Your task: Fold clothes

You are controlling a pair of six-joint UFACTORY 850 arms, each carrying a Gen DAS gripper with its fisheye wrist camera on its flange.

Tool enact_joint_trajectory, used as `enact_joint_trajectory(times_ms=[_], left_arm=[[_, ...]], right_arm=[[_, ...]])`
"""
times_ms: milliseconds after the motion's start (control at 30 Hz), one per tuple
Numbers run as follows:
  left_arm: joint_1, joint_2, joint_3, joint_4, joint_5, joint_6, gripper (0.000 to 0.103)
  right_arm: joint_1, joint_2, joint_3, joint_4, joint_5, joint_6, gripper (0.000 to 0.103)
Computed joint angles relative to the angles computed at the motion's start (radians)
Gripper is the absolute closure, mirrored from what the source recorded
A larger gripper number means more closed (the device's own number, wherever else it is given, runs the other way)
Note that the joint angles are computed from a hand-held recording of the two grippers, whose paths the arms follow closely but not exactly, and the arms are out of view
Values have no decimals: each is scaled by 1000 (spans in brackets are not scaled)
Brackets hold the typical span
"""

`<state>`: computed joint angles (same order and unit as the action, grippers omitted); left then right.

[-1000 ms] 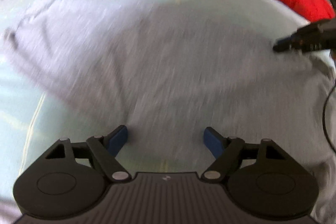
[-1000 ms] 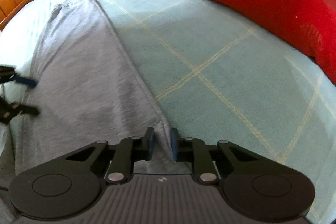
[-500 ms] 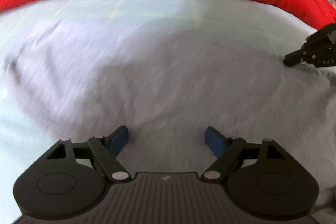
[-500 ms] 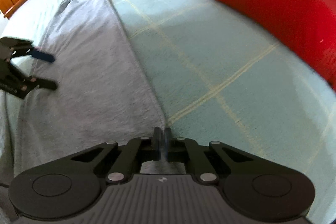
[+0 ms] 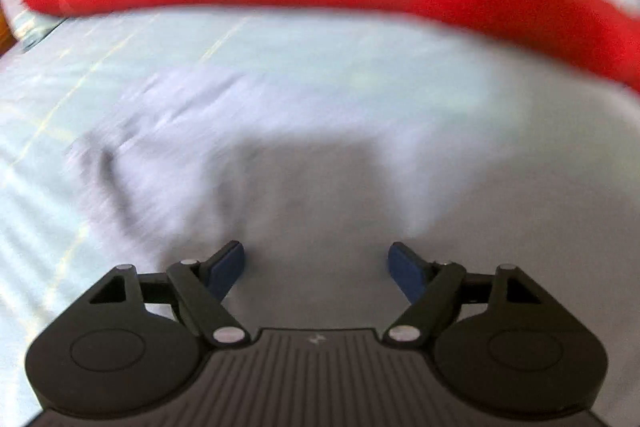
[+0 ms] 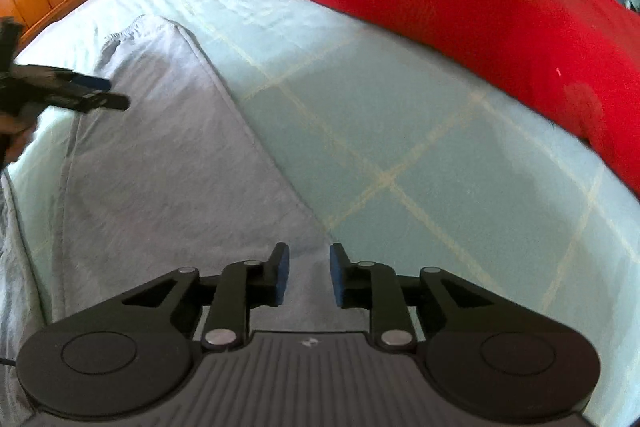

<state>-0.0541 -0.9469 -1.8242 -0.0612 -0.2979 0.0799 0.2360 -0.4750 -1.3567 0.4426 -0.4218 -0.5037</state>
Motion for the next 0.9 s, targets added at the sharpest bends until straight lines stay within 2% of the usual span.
enact_joint_trajectory(times_ms=[100,133,167,200,300,433,500,567,733,833,900], left_arm=[[3,32,40,204,-12,-240,19],[6,48,57,237,-17,-285,23],[8,65,76,229,-18,-289,23],[6,85,99,179,-9,-250,23],[-13,162,182,-63,20,-10,22],[-62,228,249,-406,1,353,22],[-86,244,260,-581,-47,548,22],[-117,240,246,-702,-116,690,22],[-192,173,135,-812,-310,855,22],[-239,111,39,-789,-385,868,22],[-270,86,-5,-765,-404,864,22]], right_arm=[[-14,53,52,-125,2,126,72],[-22,78,76,-181,5,186,70],[-34,107,104,-232,8,245,67],[-49,139,134,-279,11,302,62],[-105,237,222,-415,7,470,61],[-190,346,316,-498,-38,550,59],[-230,383,356,-472,-60,496,53],[-261,413,398,-427,-66,415,51],[-305,429,484,-197,-27,76,42],[-333,373,490,-45,-16,-113,42],[-357,336,491,65,-28,-231,46]])
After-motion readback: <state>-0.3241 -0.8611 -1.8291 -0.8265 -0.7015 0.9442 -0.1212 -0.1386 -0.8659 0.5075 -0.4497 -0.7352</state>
